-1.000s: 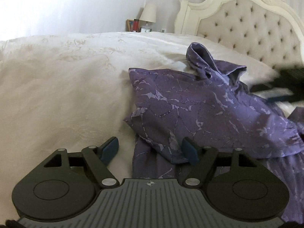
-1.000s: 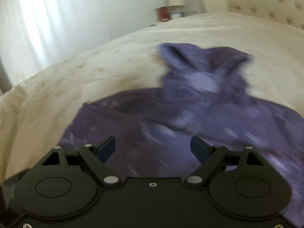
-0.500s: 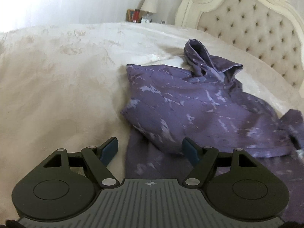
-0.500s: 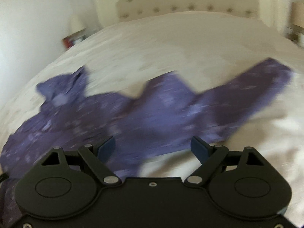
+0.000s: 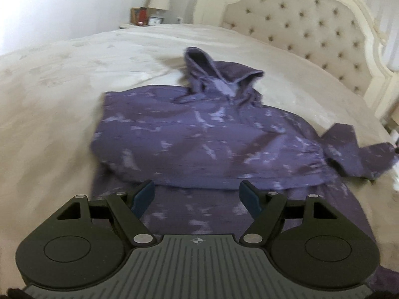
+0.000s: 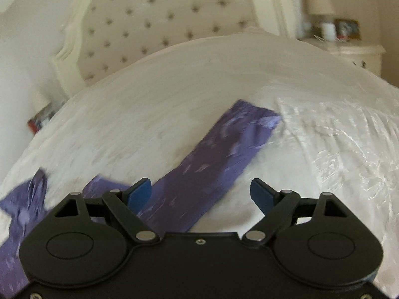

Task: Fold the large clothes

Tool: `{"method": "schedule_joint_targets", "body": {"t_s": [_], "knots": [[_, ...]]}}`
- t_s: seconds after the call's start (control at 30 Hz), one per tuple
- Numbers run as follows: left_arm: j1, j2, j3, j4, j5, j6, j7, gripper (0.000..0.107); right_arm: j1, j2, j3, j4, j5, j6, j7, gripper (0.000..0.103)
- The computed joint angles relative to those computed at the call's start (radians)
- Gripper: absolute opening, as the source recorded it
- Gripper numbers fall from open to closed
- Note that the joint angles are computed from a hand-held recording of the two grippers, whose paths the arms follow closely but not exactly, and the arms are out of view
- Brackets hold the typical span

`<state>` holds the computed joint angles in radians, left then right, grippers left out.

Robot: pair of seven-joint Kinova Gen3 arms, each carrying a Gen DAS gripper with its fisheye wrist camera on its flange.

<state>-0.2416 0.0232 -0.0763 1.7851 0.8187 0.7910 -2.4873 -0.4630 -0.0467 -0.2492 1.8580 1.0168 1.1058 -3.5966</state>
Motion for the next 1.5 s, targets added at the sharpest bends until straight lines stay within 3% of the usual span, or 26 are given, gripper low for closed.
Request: {"method": "schedule_joint_targets", "body": {"t_s": [0.13, 0.23, 0.4, 0.43, 0.5, 0.57, 0.73, 1.0, 1.2, 1.5], "knots": [[0.03, 0.001, 0.022, -0.009, -0.039, -0.005, 0.035, 0.073, 0.032, -0.007, 0.027, 0.044, 0.013, -0.074, -0.063, 0.086], [0.049, 0.003, 0.032, -0.011, -0.064, -0.006, 0.055, 0.073, 0.057, -0.019, 0.035, 0.09, 0.046, -0.148, -0.128, 0.068], [0.069, 0.01, 0.041, -0.012, -0.1, -0.012, 0.087, 0.073, 0.089, -0.035, 0.029, 0.135, 0.075, -0.187, -0.214, 0.058], [0.072, 0.01, 0.043, -0.012, -0.106, -0.012, 0.093, 0.073, 0.094, -0.038, 0.029, 0.141, 0.082, -0.192, -0.219, 0.052], [0.073, 0.015, 0.043, -0.014, -0.113, -0.01, 0.099, 0.073, 0.104, -0.049, 0.032, 0.155, 0.1, -0.218, -0.217, 0.025], [0.072, 0.021, 0.044, -0.014, -0.113, -0.009, 0.103, 0.073, 0.115, -0.062, 0.033, 0.158, 0.108, -0.245, -0.192, 0.015], [0.057, 0.039, 0.043, -0.023, -0.103, 0.006, 0.107, 0.073, 0.113, -0.071, -0.001, 0.088, 0.116, -0.22, -0.092, 0.013], [0.01, 0.046, 0.032, -0.032, -0.042, 0.04, 0.065, 0.073, 0.011, 0.008, -0.054, -0.159, 0.228, -0.185, 0.14, 0.013], [-0.033, 0.05, 0.011, -0.046, -0.019, 0.069, 0.047, 0.073, -0.104, 0.144, -0.03, -0.356, 0.286, -0.316, 0.266, 0.013], [-0.114, 0.061, -0.024, -0.063, 0.001, 0.12, 0.036, 0.073, -0.208, 0.425, -0.004, -0.605, 0.165, -0.523, 0.452, 0.013]]}}
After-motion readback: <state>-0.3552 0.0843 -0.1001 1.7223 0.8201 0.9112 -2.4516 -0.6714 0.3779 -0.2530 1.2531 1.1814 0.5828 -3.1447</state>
